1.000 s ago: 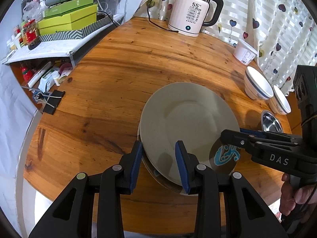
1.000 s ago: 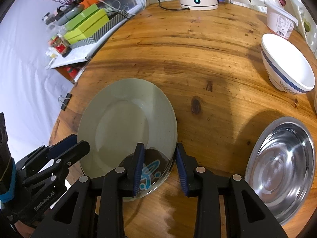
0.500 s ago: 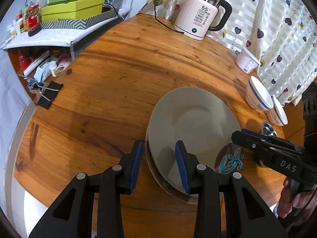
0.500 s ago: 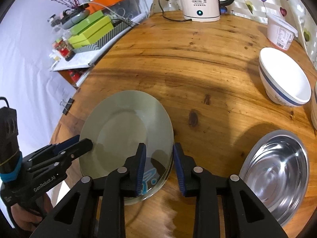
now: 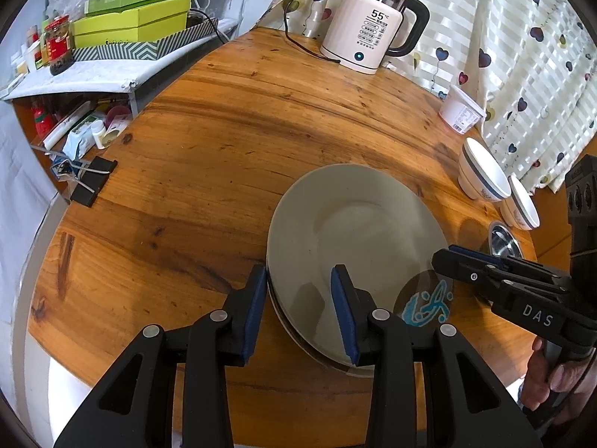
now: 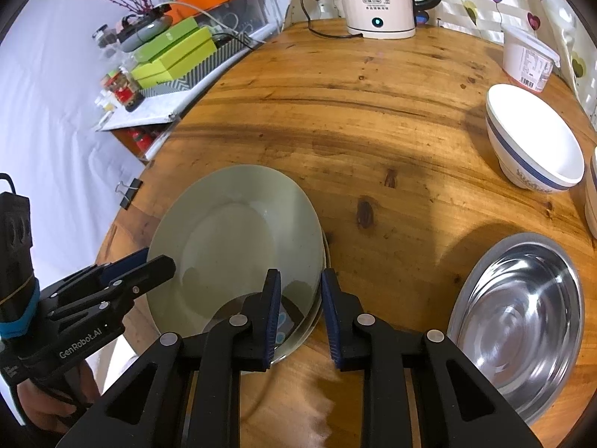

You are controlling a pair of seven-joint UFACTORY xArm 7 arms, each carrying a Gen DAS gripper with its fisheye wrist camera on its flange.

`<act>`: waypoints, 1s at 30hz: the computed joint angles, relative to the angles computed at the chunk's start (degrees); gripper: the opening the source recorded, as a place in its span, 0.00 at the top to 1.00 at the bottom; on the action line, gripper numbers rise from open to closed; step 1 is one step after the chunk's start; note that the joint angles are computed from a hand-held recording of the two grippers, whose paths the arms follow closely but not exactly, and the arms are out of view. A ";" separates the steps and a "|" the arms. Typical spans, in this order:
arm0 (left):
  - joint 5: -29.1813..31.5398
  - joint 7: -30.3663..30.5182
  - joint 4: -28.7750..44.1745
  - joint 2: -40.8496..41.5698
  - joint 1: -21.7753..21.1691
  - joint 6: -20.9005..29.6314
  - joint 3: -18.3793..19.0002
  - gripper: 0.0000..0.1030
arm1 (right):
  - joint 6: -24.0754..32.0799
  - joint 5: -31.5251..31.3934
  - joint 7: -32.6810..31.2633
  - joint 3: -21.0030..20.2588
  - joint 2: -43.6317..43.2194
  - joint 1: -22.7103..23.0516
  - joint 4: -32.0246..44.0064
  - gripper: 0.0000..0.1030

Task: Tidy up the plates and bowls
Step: 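Lower the held plate onto the beige plate stack with both grippers, then open both grippers to release the plate on the stack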

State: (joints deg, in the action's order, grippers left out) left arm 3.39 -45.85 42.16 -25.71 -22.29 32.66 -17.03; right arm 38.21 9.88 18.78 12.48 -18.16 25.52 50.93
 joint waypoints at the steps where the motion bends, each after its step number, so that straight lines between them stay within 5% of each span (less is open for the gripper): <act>1: 0.10 -0.10 0.05 -0.04 0.02 0.16 -0.11 0.63 | 0.05 0.06 -0.05 -0.03 -0.06 0.05 -0.02 0.79; 30: 2.58 -0.92 0.40 -0.81 0.45 0.95 -0.94 0.58 | -0.10 1.10 -0.48 -0.30 -1.58 0.29 -1.44 0.79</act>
State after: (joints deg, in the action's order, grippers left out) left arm 5.97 -46.77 42.56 -26.52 -21.84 33.61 -17.96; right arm 38.11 10.99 18.30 12.18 -19.74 25.81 49.49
